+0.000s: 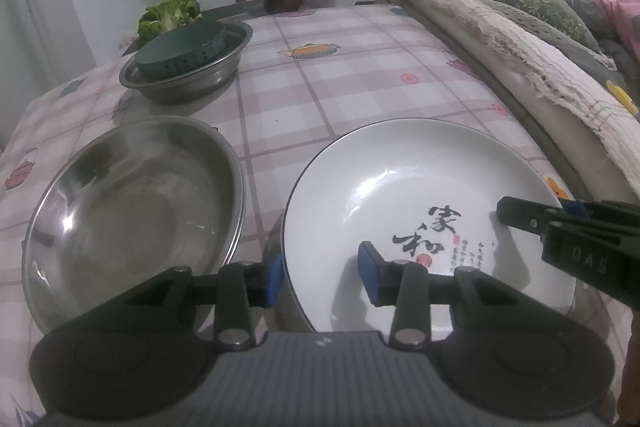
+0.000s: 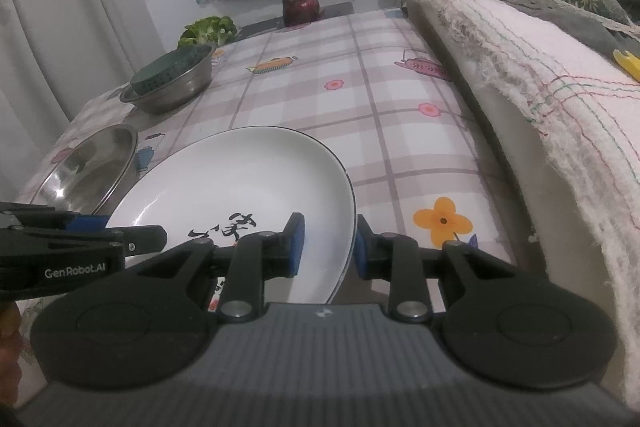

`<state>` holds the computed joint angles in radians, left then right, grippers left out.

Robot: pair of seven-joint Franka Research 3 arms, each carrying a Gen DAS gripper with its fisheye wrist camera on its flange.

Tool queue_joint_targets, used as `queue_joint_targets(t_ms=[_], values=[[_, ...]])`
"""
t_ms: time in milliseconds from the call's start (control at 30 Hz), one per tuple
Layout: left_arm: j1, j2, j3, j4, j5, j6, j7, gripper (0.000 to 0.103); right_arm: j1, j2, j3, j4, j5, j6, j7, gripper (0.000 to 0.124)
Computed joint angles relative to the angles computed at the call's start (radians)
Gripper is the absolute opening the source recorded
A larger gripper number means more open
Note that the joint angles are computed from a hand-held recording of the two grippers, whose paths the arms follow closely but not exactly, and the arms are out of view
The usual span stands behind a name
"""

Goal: Organize plates and bowls
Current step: 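Hold the white plate rim with both tools and lift it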

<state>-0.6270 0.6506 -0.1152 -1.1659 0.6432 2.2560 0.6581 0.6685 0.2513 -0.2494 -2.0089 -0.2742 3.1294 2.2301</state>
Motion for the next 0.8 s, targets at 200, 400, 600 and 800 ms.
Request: queue_joint_targets(t_ms=[200,400,600,800], values=[[0.005,-0.006,-0.004,-0.005,-0.013,-0.005,-0.003,0.040,0.011,-0.005,-0.012,0.005,-0.025,-0.006,0.017,0.025],[0.011,-0.021,-0.008,-0.026,-0.016,0.007,-0.010,0.039,0.009,-0.007,-0.013,0.011,-0.051,-0.010,0.038,0.025],[0.011,-0.030,-0.009,-0.040,-0.006,0.020,-0.014,0.039,-0.010,-0.008,0.007,0.009,-0.053,-0.013,0.044,0.025],[0.010,-0.034,-0.009,-0.047,0.003,0.023,-0.010,0.039,-0.028,-0.003,0.025,0.003,-0.033,-0.007,0.034,0.025]])
